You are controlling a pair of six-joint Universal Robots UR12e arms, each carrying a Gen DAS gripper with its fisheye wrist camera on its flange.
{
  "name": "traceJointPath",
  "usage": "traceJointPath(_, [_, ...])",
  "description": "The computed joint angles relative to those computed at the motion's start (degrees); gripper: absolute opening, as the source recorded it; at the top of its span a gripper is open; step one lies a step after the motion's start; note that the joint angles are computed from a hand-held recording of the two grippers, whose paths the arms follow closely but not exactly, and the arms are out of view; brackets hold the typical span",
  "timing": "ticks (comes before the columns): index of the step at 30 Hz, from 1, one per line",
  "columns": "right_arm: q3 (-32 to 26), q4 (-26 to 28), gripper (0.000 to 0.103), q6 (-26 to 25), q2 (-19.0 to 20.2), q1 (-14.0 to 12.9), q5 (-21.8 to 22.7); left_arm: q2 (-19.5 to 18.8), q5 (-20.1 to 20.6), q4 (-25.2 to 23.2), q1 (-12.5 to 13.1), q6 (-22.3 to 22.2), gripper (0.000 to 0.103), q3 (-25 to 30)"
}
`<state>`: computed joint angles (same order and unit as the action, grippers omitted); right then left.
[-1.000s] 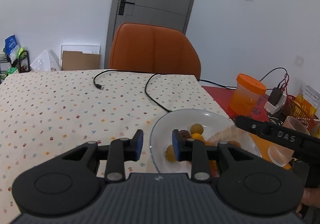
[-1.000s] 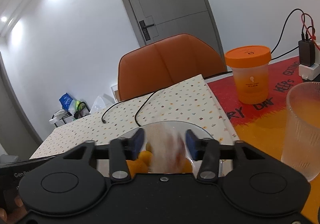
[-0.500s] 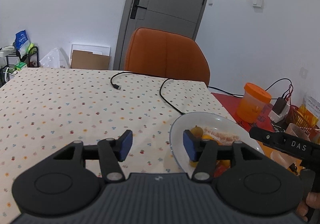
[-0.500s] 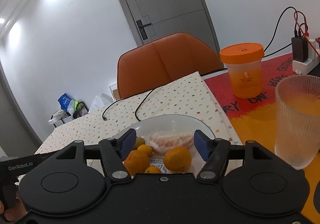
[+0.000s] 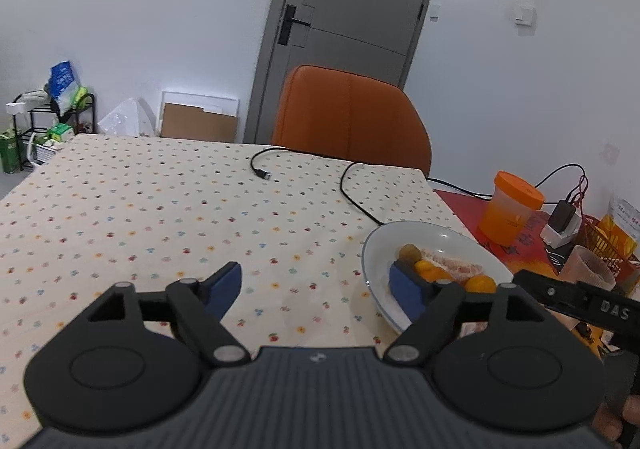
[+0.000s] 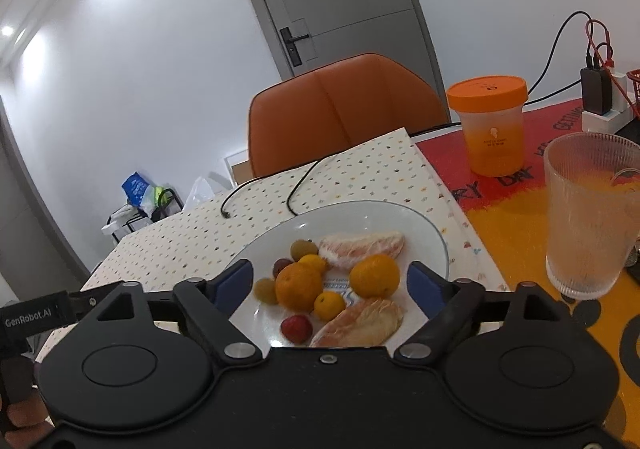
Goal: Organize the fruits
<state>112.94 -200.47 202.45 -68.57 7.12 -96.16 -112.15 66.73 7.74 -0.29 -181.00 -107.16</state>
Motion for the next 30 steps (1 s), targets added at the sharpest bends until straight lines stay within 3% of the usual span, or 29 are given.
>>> traceJointPath(7, [1.89,-1.32,0.103,-0.65,-1.47,0.76,-0.09,2.04,2.27,2.06,0.35,0.88,0.09,-2.59])
traceJointPath(26, [3.59,1.47,0.103,-2.01,-4.22,4.71,-5.32,6.82,0.33,3.53,4.1,3.63,0.095,-8.32])
traceJointPath(30, [3.75,2.57,0.103,-2.54,-4.85,5.16,-4.22,7.95,-0.04,4.48,5.17,3.85,0.096,-9.56])
